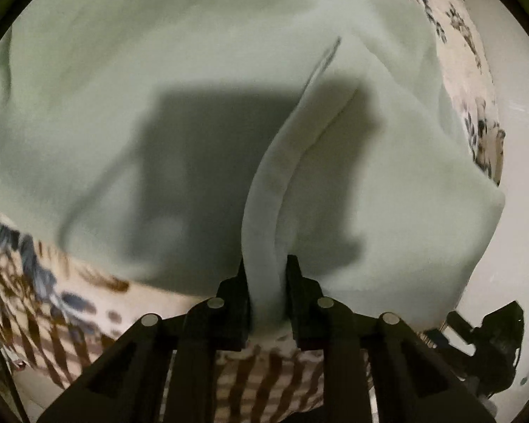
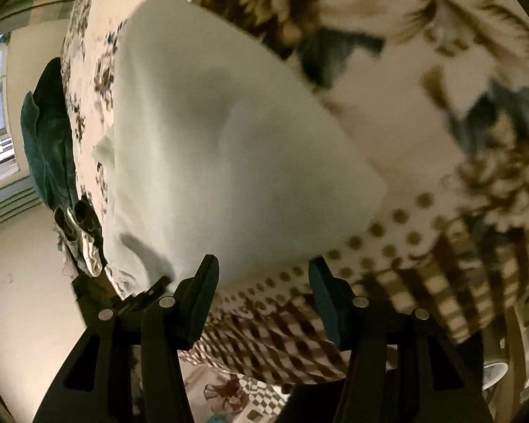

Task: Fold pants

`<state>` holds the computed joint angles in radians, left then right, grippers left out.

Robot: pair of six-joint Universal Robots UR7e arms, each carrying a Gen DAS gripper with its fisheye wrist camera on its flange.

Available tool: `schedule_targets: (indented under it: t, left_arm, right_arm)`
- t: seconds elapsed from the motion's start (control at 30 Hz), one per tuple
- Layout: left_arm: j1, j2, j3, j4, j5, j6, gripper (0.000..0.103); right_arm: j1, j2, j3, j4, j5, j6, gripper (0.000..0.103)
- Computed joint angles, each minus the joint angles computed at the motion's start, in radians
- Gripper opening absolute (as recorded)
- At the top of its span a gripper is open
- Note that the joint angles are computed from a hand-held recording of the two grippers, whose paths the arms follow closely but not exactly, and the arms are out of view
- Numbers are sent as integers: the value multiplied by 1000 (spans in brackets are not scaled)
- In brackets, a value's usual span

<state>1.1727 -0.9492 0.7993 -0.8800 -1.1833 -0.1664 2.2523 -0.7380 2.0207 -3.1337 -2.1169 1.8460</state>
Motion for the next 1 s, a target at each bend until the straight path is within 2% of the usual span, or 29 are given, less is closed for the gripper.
schedule_targets:
  t: [0.03, 0.13, 0.2, 0.27, 0.3, 0.37, 0.47, 0.57, 0.67, 0.7, 0.77, 0.83, 0.87, 0.9, 1.0]
  left_arm:
    - [-3, -2, 3, -10, 6, 6, 20]
    - [-3, -11, -1, -18, 10, 19, 26]
    - [-9, -13, -16, -4, 9, 3, 31]
    - [-24, -22, -36, -2, 34, -15, 31]
    - [-33, -34, -28, -21, 32, -16, 31]
    - [-41, -32, -71, -54, 24, 13, 33]
    - [-44, 4, -119, -108, -13, 42, 44]
    - [-27, 68, -141, -146, -50, 58, 49]
    - [5, 157, -192, -123, -104, 52, 49]
    - [1, 154, -158, -152, -107, 66, 46]
    - [-8, 127, -84, -232, -104, 159, 25]
    - [-20, 109, -31, -286, -59, 210, 24]
    - [-15, 119, -38, -286, -63, 198, 25]
    - [-3, 135, -61, -273, -74, 177, 27]
    - [23, 169, -124, -243, -129, 122, 29]
  right_arm:
    - [-4, 8, -5, -4, 2, -3, 56]
    - [-22, 10, -30, 148, 5, 53, 56]
    - [-33, 24, -17, 106, 34, 85, 56]
    - [-29, 25, -3, 53, 57, 84, 56]
    - [-25, 10, -9, 89, 67, 77, 56]
    - [-8, -33, -57, 247, 67, 44, 56]
    - [19, -73, -149, 464, 6, -31, 58]
    - [8, -90, -212, 561, -41, -137, 60]
    - [-29, -104, -226, 557, -71, -212, 60]
    - [-43, -115, -223, 557, -80, -229, 60]
    - [-69, -114, -226, 562, -96, -259, 60]
    - [-87, -132, -204, 600, -118, -266, 60]
    - [-101, -134, -193, 598, -119, -268, 60]
    - [-114, -131, -173, 570, -115, -270, 56]
    - [-158, -134, -119, 526, -77, -250, 28]
